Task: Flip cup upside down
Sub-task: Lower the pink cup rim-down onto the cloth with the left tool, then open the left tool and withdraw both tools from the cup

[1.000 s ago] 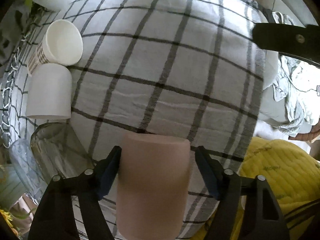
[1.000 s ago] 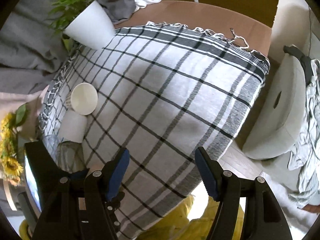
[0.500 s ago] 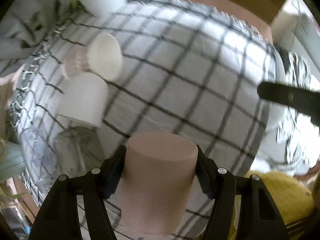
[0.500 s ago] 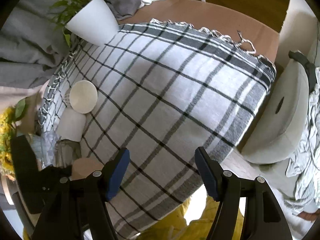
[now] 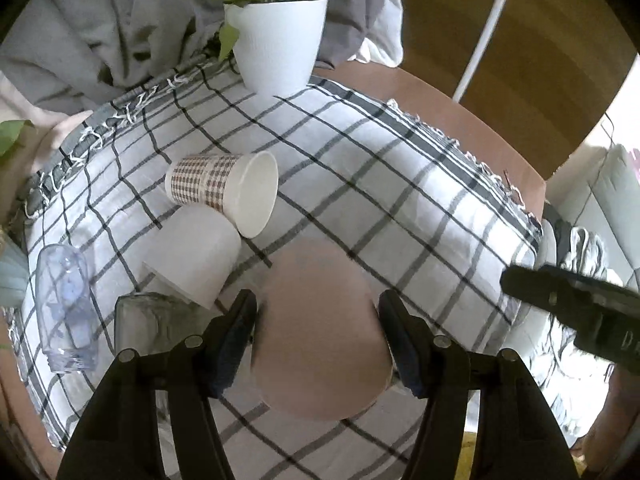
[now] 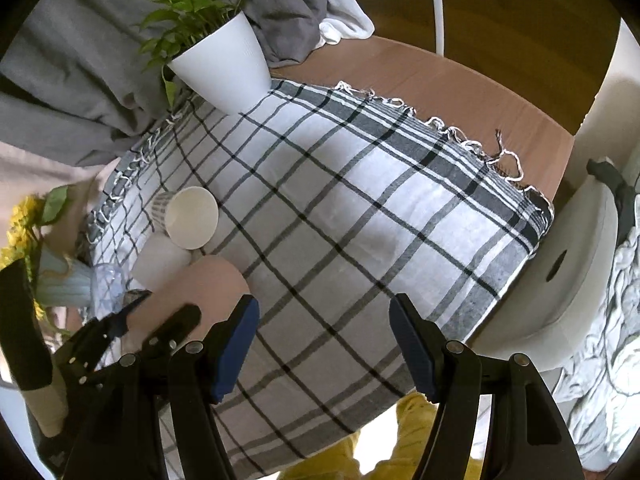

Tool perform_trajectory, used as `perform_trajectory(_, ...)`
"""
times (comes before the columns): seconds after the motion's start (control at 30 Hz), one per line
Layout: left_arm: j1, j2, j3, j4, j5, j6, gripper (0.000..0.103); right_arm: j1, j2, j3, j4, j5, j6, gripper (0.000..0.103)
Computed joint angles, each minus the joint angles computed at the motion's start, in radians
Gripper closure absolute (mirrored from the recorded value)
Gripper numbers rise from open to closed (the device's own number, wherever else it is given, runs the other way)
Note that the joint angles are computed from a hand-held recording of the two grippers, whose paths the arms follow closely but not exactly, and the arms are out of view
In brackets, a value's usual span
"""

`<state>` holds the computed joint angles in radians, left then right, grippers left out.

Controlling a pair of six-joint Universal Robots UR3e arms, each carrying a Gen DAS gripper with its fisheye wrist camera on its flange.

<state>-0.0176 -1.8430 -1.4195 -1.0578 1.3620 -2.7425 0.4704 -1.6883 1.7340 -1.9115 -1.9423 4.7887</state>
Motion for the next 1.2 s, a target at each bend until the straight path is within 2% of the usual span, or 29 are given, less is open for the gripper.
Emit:
perform_trajectory(0.17, -0.025, -0.066, 0.063, 0.015, 0.014, -0.027, 0.041, -0.015, -0.012, 0.027, -0.029, 0.020, -0.024, 0.035)
perform_trajectory(0.53, -0.099, -0.245, 0.320, -0.094, 0.095, -0.074, 0.040, -0.049, -0.054, 0.051, -0.013, 0.000, -0.051, 0.035)
perform_trajectory(0.6, -0.106, -0.249, 0.326, -0.095, 0.111, -0.077, 0.035, -0.062, -0.065, 0.061, -0.015, 0.004, -0.064, 0.035)
perform_trajectory(0.63, -0.107, -0.248, 0.326, -0.095, 0.115, -0.086, 0.026, -0.067, -0.071, 0.065, -0.013, 0.004, -0.071, 0.035)
perform_trajectory(0.67, -0.105, -0.242, 0.318, -0.088, 0.109, -0.089, 0.020, -0.069, -0.071, 0.064, -0.009, 0.003, -0.074, 0.035)
perform_trajectory(0.73, -0.104, -0.223, 0.296, -0.066, 0.116, -0.099, 0.016, -0.078, -0.080, 0.068, -0.006, 0.005, -0.092, 0.035)
perform_trajectory(0.8, -0.107, -0.185, 0.254, -0.030, 0.143, -0.115, 0.015, -0.082, -0.087, 0.068, -0.002, 0.005, -0.103, 0.028)
perform_trajectory(0.87, -0.101, -0.116, 0.167, 0.044, 0.167, -0.139, 0.004, -0.070, -0.088, 0.048, 0.025, -0.015, -0.106, 0.027)
perform_trajectory(0.9, -0.094, -0.067, 0.107, 0.089, 0.182, -0.159, 0.002, -0.063, -0.084, 0.034, 0.040, -0.026, -0.104, 0.027)
perform_trajectory(1.0, -0.069, 0.070, -0.048, 0.184, 0.218, -0.206, 0.000, -0.028, -0.063, -0.037, 0.107, -0.075, -0.117, 0.023)
perform_trajectory(1.1, -0.035, 0.201, -0.169, 0.219, 0.265, -0.275, 0.000, -0.002, -0.048, -0.075, 0.102, -0.097, -0.155, 0.020)
perform_trajectory(1.2, 0.024, 0.310, -0.251, 0.213, 0.255, -0.317, 0.000, 0.031, -0.009, -0.126, 0.070, -0.118, -0.223, 0.017)
